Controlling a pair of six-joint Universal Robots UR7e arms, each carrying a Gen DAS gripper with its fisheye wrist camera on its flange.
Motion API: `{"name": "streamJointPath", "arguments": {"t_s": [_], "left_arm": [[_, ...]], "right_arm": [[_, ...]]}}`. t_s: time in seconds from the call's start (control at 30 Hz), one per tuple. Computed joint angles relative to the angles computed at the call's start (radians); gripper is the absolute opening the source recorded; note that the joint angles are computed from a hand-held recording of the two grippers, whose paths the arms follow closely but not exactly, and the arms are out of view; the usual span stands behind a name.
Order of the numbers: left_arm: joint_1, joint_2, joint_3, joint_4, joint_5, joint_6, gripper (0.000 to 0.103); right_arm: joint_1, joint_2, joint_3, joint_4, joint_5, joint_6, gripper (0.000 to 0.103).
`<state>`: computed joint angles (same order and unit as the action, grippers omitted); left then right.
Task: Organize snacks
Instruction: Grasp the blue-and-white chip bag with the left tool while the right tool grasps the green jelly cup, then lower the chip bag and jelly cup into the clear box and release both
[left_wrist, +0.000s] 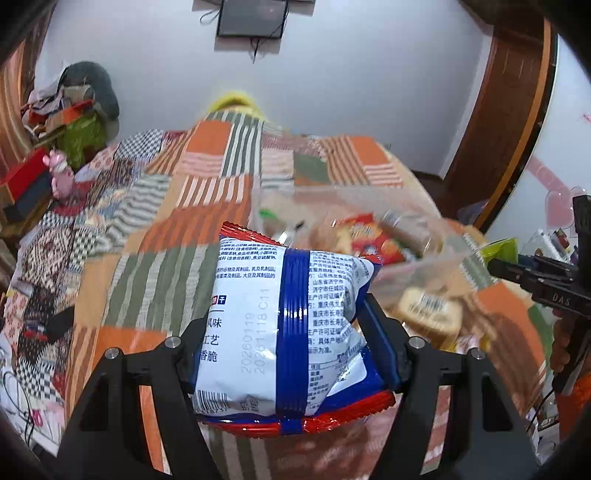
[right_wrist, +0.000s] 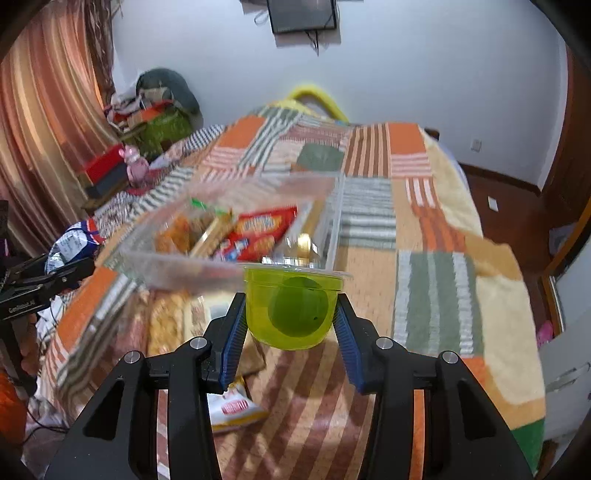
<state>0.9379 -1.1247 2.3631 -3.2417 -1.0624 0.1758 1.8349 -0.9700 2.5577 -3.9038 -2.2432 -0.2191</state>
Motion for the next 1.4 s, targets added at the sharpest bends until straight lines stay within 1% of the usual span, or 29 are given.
{"name": "streamJointPath", "arguments": {"t_s": [0.13, 0.37, 0.6, 0.73, 0.87, 0.97, 1.03, 1.17, 1.3, 1.4], "left_arm": [[-0.020, 0.027, -0.031, -0.018, -0.022, 0.005, 0.070], [-0.031, 0.103, -0.111, -0.008, -0.051, 0.012, 0.070], [-0.017, 0.183, -0.198, 0.033, -0.062, 0.013, 0.070], [-0.009, 0.229, -0.245, 0.056, -0.063, 0.010, 0.070], [0.003, 0.257, -0.280, 0.106, -0.071, -0.010, 0.070], [0.010, 0.266, -0.298, 0.145, -0.071, -0.039, 0.073], [0.012, 0.270, -0.300, 0.145, -0.072, -0.038, 0.073], [-0.008, 0.250, -0.268, 0.098, -0.065, -0.013, 0.074], [-0.034, 0.201, -0.220, 0.066, -0.050, 0.000, 0.077], [-0.050, 0.160, -0.180, 0.051, -0.033, 0.001, 0.080]], "right_arm": [[0.018, 0.001, -0.038, -0.003, 0.005, -0.017, 0.043], [0.010, 0.032, -0.106, -0.009, 0.032, -0.058, 0.043], [-0.028, 0.079, -0.177, 0.040, 0.067, -0.074, 0.043], [-0.045, 0.096, -0.200, 0.083, 0.075, -0.068, 0.043], [-0.054, 0.107, -0.213, 0.119, 0.069, -0.066, 0.043], [-0.056, 0.103, -0.212, 0.155, 0.071, -0.073, 0.045], [-0.053, 0.100, -0.205, 0.161, 0.071, -0.076, 0.045], [-0.039, 0.113, -0.191, 0.099, 0.053, -0.105, 0.049], [-0.025, 0.094, -0.173, 0.079, 0.053, -0.107, 0.050], [-0.010, 0.083, -0.153, 0.058, 0.046, -0.107, 0.054]]}}
